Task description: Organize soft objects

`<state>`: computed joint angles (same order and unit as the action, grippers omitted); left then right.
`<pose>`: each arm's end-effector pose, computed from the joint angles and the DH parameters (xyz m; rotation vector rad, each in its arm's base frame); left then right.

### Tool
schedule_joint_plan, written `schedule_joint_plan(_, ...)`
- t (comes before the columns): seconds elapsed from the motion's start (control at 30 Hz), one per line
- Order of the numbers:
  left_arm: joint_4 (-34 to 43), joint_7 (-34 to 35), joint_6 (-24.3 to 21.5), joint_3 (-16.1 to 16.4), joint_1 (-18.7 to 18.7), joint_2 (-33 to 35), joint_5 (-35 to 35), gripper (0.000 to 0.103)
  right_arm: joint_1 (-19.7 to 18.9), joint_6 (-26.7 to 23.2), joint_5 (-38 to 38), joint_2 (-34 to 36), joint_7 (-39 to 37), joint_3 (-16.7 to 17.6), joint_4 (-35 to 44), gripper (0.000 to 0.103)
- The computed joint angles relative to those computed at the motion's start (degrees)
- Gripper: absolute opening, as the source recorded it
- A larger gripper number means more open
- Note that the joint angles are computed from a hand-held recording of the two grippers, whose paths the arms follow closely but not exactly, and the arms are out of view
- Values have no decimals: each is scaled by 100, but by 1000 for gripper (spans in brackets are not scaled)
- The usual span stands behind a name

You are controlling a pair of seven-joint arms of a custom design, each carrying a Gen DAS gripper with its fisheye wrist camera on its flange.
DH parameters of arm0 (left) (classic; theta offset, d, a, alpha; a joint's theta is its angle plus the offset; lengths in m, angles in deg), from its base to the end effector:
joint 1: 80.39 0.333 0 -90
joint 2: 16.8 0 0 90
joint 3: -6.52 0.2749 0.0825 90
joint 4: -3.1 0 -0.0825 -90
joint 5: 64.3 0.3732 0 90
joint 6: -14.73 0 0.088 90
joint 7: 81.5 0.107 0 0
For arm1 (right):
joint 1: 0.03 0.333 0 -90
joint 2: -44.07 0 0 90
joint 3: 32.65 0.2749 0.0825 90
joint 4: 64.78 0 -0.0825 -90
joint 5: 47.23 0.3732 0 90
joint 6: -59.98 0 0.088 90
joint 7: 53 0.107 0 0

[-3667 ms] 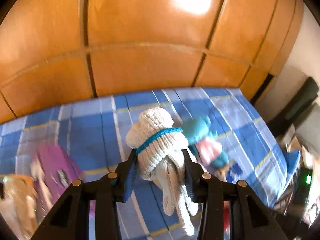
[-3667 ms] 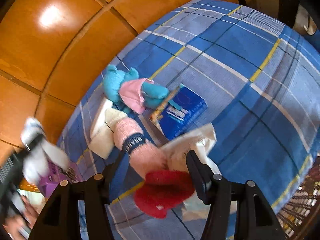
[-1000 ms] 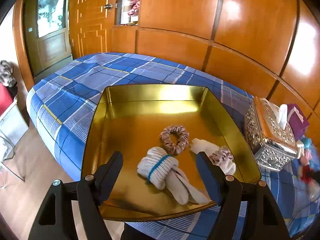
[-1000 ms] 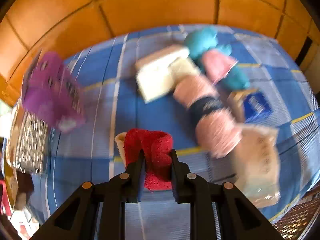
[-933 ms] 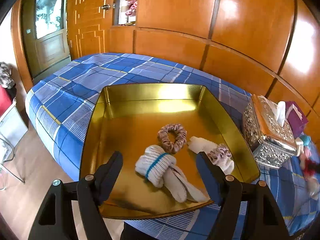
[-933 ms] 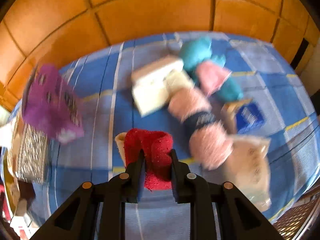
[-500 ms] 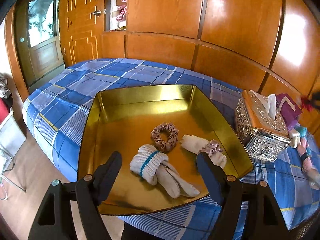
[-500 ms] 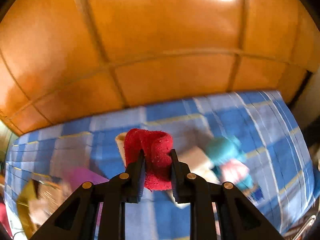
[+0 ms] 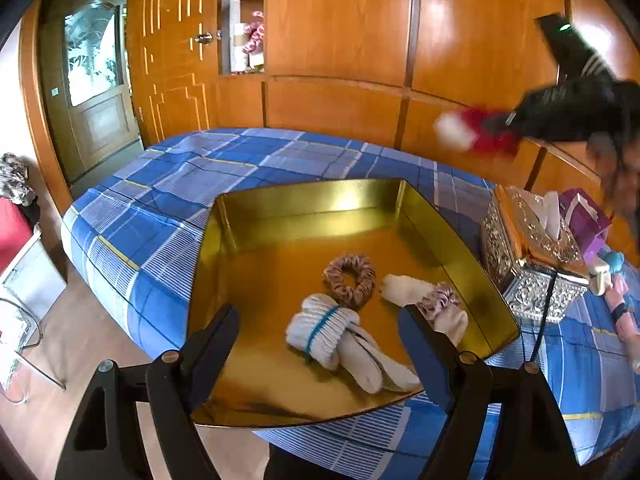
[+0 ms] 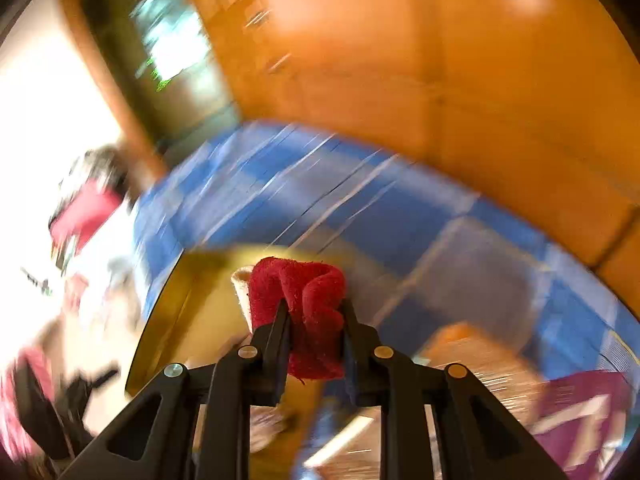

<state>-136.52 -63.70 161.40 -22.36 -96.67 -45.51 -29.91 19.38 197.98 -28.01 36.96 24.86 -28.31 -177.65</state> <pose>0.3113 -0.3428 0.4889 -1.7648 1.7047 -0.8310 0.5121 0.2294 0.5506 -2.1365 1.3512 -0.1775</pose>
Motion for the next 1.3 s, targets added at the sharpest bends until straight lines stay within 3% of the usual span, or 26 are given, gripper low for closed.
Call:
schedule_joint_plan(0.17, -87, -102, -13, 3, 43, -144, 32, 82, 282, -197, -968, 308, 434, 377, -168, 21)
schedule_joint_plan(0.33, -111, -113, 9, 4, 59, -141, 4, 82, 379, -27, -2140, 623, 1504, 432, -293, 22)
schedule_joint_plan(0.47, -87, -110, -12, -11, 59, -93, -14, 83, 447, 193, -2711, 808, 2101, 410, -325, 34)
schedule_joint_plan(0.6, -95, -166, -27, -15, 57, -76, -16, 84, 442, 589, -2432, 556, 2226, 371, -616, 43)
schedule_joint_plan(0.9, -116, -224, -11, -5, 46, -66, -15, 84, 301, 1162, -2630, -244, 2828, 377, -1277, 44)
schedule_joint_plan(1.3, -36, -271, -46, -86, 31, -101, 146, 85, 202, 1407, -2656, -1222, 2931, 513, -2100, 44)
